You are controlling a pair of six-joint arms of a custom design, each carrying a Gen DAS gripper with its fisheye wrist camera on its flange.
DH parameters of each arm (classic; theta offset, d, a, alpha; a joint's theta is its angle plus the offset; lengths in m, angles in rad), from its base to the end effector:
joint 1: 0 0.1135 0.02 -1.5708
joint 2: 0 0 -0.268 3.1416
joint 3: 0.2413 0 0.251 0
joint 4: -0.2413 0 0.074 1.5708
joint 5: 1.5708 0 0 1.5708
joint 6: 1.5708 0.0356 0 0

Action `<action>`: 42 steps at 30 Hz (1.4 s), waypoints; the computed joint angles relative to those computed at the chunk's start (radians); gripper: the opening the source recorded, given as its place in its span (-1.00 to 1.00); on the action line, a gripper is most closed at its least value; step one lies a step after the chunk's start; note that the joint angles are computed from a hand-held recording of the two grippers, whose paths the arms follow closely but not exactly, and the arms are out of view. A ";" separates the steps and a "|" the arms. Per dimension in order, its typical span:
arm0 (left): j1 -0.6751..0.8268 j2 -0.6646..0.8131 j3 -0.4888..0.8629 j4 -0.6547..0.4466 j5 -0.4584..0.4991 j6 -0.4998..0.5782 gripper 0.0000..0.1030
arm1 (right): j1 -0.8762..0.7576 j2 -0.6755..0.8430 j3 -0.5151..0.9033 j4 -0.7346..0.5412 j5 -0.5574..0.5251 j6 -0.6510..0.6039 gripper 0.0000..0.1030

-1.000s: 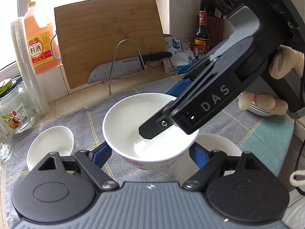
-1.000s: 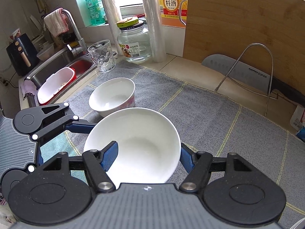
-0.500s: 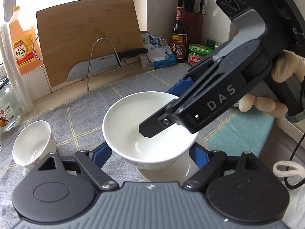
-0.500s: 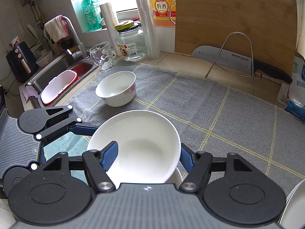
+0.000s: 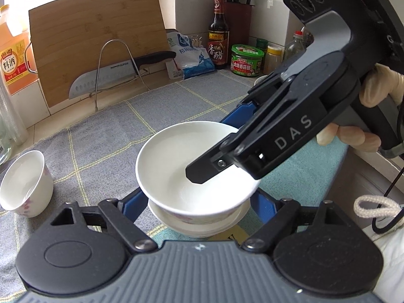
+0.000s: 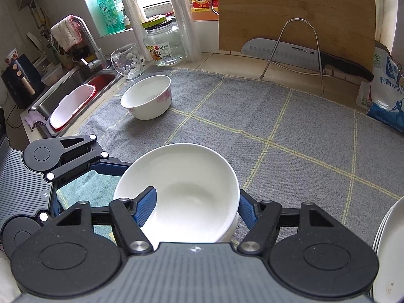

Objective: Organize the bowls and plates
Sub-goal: 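Lower the bowl into the pink-flower bowl and open the right tool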

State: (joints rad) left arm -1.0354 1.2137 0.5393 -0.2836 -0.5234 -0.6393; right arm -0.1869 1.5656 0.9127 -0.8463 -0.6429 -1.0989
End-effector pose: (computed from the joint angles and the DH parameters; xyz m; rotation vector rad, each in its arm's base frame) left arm 0.1247 -0.1754 0.1735 0.2676 2.3469 -0.1311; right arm 0.2555 -0.0266 0.1788 -1.1851 2.3450 0.6438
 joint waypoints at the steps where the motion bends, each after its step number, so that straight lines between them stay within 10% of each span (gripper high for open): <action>1: 0.002 0.004 0.000 0.004 0.005 0.001 0.70 | -0.001 0.001 -0.002 0.002 0.002 0.001 0.43; 31: 0.018 0.031 -0.006 0.026 0.014 0.038 0.86 | 0.000 0.019 -0.016 0.037 0.014 0.006 0.45; 36: 0.007 -0.027 -0.018 -0.031 0.010 0.017 0.86 | -0.015 -0.001 -0.008 0.025 -0.032 -0.013 0.95; 42: -0.045 -0.153 -0.038 -0.181 -0.064 -0.075 0.87 | 0.021 -0.006 0.015 0.037 -0.072 0.026 0.97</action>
